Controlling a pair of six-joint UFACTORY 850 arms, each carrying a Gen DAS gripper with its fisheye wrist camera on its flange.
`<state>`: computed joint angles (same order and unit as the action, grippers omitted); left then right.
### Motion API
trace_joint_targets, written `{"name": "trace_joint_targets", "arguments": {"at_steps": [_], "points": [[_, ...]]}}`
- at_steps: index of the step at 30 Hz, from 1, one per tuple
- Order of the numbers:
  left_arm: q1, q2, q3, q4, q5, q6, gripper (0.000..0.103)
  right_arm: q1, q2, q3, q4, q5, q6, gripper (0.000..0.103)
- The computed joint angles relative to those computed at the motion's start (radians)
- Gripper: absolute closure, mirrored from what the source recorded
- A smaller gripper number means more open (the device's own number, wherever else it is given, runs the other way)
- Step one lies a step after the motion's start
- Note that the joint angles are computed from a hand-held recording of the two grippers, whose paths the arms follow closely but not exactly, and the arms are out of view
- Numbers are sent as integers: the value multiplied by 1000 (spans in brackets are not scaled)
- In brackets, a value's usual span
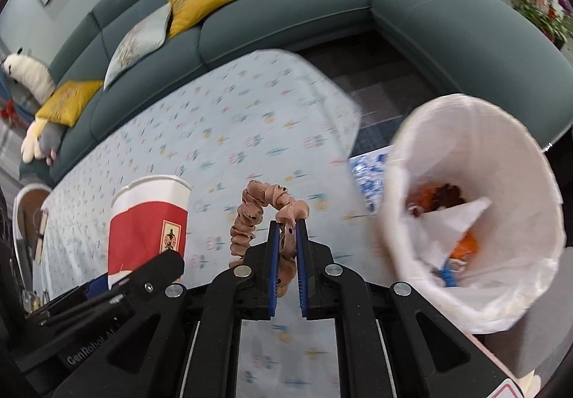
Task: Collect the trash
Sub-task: 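Carry the cup and pink scrunchie over the white bin and open both tools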
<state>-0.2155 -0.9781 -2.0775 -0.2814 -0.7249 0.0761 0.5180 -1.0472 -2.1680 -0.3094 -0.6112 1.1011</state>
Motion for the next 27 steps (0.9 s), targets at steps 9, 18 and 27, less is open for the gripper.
{"name": "trace_joint_targets", "arguments": {"at_steps": [9,18,27], "points": [[-91,49,49,16,36,32,40,-39,262,408,-258,152,295,94],[-171,38,16,24,39,73,40,-84,395,621,-424,203,495,94],[-218,-38,-101,39,-16,81,39,-119,447,720,-502,230,598,94]]}}
